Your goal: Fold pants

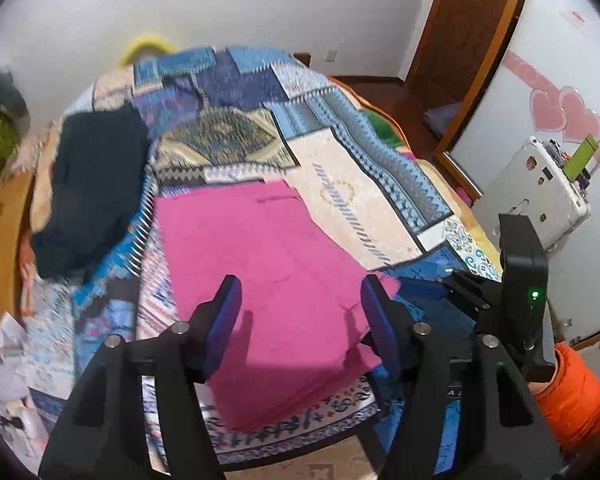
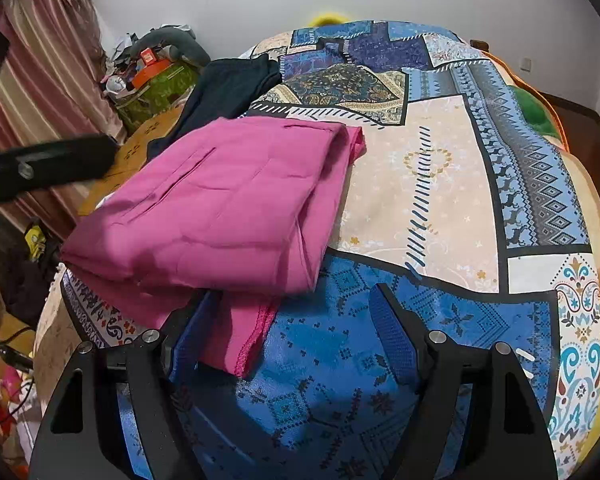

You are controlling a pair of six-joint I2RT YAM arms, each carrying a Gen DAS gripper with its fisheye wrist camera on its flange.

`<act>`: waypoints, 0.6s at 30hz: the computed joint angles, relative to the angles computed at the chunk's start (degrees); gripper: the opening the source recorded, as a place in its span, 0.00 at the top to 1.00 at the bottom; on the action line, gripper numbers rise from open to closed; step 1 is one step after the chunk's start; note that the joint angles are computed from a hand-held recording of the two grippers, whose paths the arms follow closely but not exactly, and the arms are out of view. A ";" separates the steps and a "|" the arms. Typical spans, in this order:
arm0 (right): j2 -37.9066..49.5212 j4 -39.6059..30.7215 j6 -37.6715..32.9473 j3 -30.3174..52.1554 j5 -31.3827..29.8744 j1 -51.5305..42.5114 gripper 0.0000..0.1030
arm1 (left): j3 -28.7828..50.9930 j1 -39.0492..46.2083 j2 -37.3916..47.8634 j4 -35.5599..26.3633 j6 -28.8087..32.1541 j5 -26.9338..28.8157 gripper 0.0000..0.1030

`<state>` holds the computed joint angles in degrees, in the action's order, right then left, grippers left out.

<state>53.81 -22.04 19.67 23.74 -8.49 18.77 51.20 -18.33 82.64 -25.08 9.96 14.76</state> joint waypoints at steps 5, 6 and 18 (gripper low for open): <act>0.01 0.14 0.07 -0.08 -0.29 -0.17 0.28 | 2.69 1.56 0.22 3.97 2.97 -4.85 0.14; 0.00 0.17 0.02 -0.11 -0.39 -0.28 0.28 | 4.34 2.00 1.99 4.73 3.78 -5.66 0.11; 0.19 -0.08 -0.07 0.07 -0.14 0.03 0.28 | 31.63 2.45 34.69 0.21 7.06 -16.28 0.10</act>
<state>54.00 -22.12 19.60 23.81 -8.63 18.80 82.84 -15.88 117.33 -24.86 17.02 -1.52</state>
